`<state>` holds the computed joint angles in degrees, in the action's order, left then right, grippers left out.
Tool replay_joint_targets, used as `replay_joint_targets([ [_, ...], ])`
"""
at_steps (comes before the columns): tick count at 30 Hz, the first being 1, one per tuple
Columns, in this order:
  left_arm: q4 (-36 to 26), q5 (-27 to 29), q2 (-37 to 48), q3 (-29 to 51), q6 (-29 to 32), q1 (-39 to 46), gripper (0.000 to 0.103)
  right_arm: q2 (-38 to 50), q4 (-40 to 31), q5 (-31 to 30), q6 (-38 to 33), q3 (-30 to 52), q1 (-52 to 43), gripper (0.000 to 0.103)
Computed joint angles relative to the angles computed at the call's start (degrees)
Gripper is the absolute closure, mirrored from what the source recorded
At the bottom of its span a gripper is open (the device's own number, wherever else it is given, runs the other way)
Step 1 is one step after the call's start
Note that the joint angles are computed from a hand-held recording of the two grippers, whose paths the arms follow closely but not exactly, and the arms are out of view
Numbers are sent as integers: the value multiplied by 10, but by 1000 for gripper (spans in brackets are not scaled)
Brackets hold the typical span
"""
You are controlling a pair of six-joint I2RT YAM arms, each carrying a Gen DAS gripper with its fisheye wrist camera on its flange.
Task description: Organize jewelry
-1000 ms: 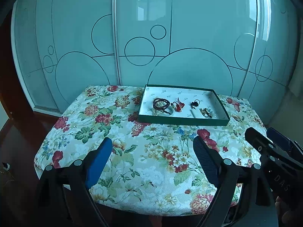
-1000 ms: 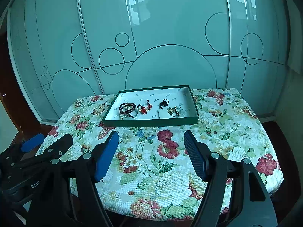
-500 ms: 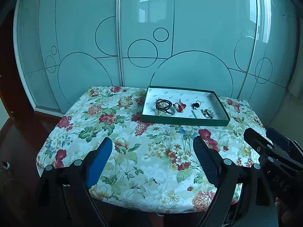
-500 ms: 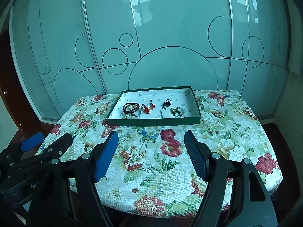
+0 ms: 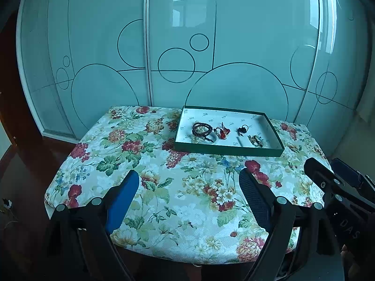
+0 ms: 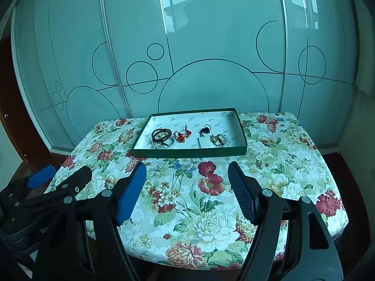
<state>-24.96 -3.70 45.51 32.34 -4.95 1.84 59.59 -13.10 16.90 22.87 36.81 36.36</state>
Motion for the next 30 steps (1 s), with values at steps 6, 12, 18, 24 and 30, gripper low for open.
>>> replay_joint_targets([
  [6,1,6,5,4,0,4,17,-1,-6,-2,-1,6,-4,31],
  [12,6,12,7,3,-2,4,17,-1,-5,-1,-1,5,-3,31],
  [18,26,-15,13,-4,-1,-9,14,8,-5,-5,-2,9,-7,30],
  [24,49,-23,39,-8,2,-12,14,28,6,-17,-2,9,-18,30],
  [30,63,-13,77,-10,3,10,14,50,26,-41,-5,-1,-43,29],
])
